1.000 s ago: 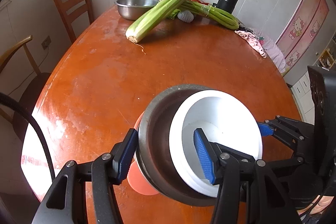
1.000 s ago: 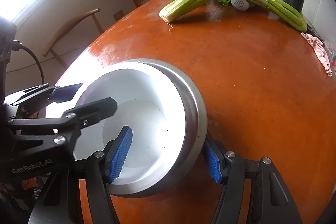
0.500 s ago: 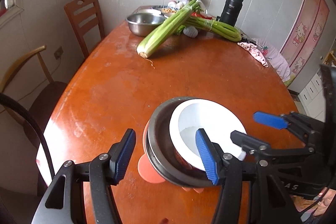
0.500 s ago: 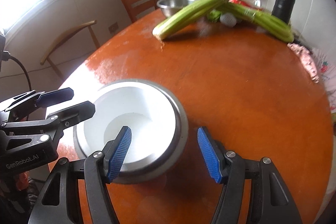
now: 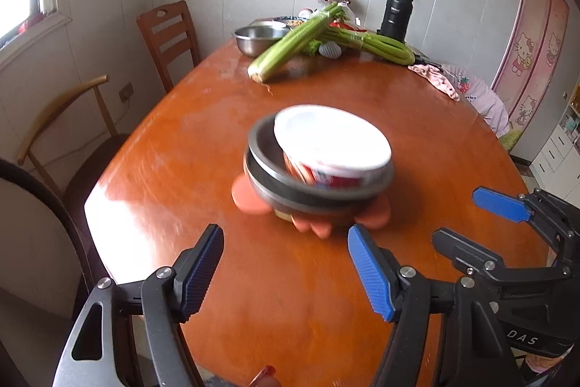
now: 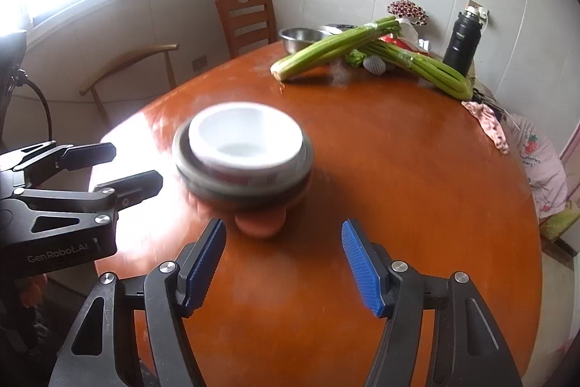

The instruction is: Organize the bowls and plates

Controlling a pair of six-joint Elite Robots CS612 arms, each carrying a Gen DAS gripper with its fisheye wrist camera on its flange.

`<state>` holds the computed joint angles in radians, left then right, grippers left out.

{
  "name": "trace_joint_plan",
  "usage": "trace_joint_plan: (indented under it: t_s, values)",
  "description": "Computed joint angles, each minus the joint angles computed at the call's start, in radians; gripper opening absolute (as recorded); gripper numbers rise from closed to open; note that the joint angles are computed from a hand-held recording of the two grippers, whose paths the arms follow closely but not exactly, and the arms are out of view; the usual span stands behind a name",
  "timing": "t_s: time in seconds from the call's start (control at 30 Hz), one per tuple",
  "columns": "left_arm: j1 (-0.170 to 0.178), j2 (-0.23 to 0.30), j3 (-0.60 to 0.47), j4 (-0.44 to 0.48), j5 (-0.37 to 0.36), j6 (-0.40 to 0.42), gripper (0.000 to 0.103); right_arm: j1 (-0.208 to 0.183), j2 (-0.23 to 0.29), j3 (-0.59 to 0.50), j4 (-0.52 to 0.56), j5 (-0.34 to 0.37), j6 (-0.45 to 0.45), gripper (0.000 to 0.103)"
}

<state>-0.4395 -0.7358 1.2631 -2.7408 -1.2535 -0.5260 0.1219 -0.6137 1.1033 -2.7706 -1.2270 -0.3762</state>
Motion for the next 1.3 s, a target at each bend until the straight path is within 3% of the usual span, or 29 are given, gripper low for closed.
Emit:
trace_joint_plan:
  t_s: [0.47,1.3]
  values:
    - [-0.03,-0.022,0.073,-0.026,0.0,-0.009,0.071,-0.015,-0.057,0.16,-0.116,0.015,0.035,0.069]
    - [-0.029,-0.029,0.082,-0.019,-0.007,0.0,0.071,-0.012,-0.074,0.188,-0.134,0.012,0.056,0.069]
